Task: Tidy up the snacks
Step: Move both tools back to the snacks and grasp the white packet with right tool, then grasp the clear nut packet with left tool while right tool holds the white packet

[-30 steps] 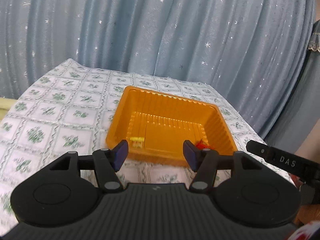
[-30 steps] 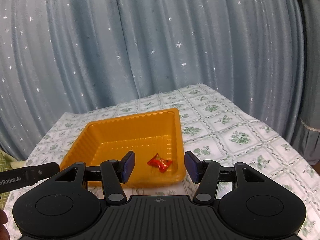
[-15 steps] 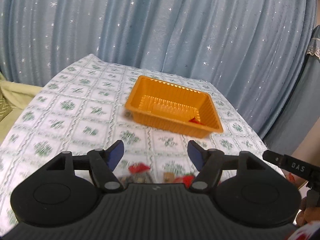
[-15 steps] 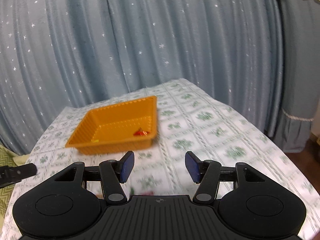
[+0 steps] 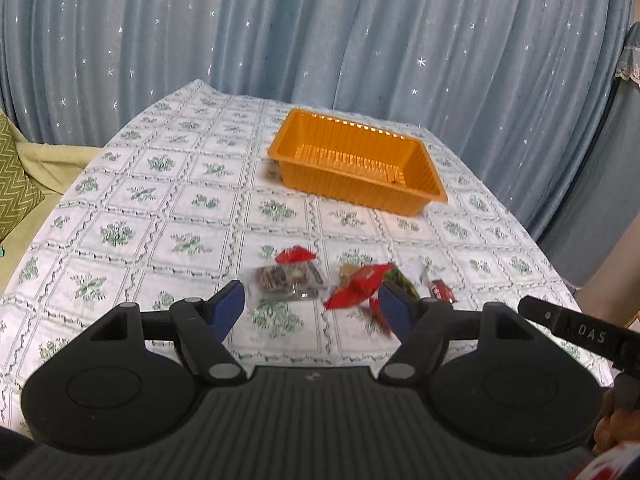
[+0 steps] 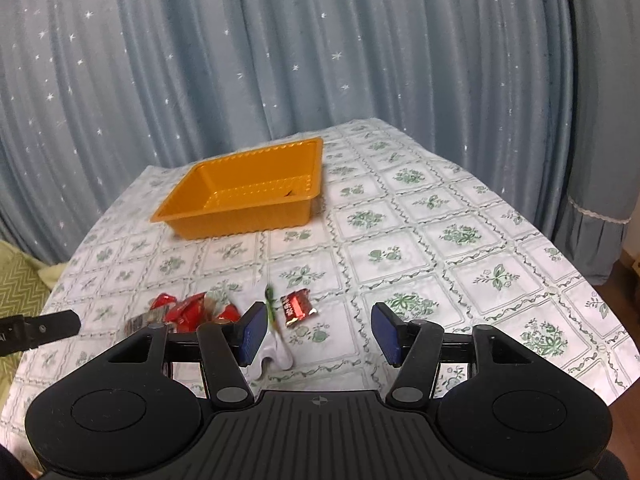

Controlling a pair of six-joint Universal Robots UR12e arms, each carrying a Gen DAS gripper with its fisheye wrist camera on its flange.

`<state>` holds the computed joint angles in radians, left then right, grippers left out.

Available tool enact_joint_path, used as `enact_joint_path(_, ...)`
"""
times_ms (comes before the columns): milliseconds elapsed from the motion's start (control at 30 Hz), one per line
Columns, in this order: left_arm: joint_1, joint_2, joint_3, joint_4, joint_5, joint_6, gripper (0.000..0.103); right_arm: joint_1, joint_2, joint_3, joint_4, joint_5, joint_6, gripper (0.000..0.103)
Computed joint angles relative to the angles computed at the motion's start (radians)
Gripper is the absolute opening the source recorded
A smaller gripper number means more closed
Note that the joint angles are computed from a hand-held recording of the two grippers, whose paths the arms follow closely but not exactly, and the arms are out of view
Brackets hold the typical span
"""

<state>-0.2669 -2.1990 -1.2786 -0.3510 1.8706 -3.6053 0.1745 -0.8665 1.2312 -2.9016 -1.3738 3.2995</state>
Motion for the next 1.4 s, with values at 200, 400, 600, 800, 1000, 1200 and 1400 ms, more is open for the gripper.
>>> enact_joint_path(200,0.003,-0.003,-0.002,-0.011,-0.006,-0.005,0.071,0.001,0.016,-0.022,0.020,0.046,-0.032,0.058)
enact_joint_path(400,0.005,-0.019,0.015,-0.035,0.023,0.032,0.071,0.010,0.054,-0.077,0.083,0.074,-0.092,0.058)
enact_joint_path(600,0.016,-0.032,0.026,-0.040,0.023,0.049,0.072,0.017,0.099,-0.146,0.139,0.091,-0.131,0.057)
enact_joint_path(800,0.027,-0.048,0.039,-0.048,0.008,0.072,0.073,0.023,0.144,-0.218,0.205,0.110,-0.177,0.057)
enact_joint_path(1000,0.038,-0.056,0.045,-0.053,-0.008,0.108,0.074,0.025,0.182,-0.281,0.268,0.120,-0.203,0.045)
enact_joint_path(1200,0.046,-0.060,0.043,-0.063,-0.023,0.091,0.074,0.026,0.212,-0.329,0.311,0.126,-0.204,0.041)
enact_joint_path(1400,0.053,-0.063,0.042,-0.066,-0.050,0.110,0.074,0.028,0.218,-0.344,0.331,0.127,-0.226,0.031)
